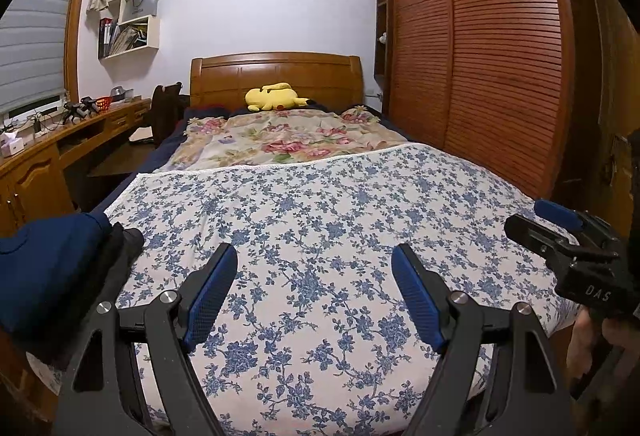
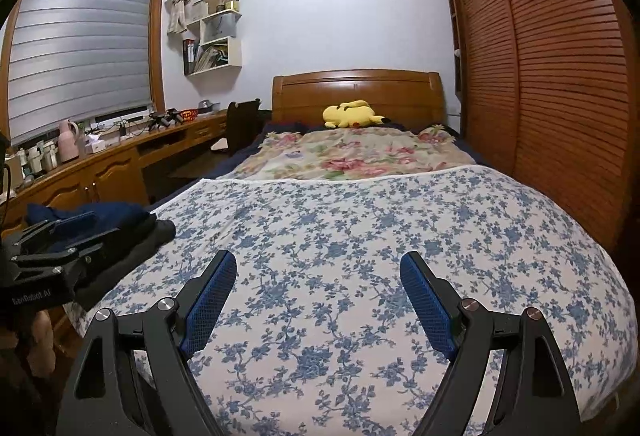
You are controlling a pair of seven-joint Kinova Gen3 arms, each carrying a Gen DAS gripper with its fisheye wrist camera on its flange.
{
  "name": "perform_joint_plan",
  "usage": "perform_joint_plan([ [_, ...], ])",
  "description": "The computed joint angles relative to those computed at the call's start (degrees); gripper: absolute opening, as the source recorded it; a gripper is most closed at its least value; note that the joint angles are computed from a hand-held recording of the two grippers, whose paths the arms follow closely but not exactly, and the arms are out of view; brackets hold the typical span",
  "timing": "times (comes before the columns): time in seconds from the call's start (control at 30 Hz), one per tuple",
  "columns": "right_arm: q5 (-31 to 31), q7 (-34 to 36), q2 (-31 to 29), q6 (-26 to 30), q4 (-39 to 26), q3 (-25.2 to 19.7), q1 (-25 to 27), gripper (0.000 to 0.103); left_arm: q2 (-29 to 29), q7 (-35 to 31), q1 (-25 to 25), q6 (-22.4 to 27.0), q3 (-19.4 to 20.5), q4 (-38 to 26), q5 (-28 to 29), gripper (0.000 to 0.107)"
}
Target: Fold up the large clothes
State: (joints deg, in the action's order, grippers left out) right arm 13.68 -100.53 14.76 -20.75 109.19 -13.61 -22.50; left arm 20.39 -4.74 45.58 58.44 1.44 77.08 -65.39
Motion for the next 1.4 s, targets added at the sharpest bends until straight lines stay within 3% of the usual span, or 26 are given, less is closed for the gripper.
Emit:
perform_joint_plan([
  [0.33,1.8,-1.4,1.7,-0.5,-1.0,-0.8,1.3,0.085,0.4,0.3,0.0,0.4,-0.2,0.1,-0.3,0.08],
  [0.77,8.9,-6.8,1.9,0.0,-1.8,-2.8,5.1,0.085,0.6,0.4,0.0,0.6,-0.3,0.1,0.0,0.08],
  [1.4,11.7,-9.0,1.9,-0.8,-1.6,-2.3,5.6,0.085,0.4,1.6,-0.2,-0.4,-0.2,1.2,-0.8,0.08],
])
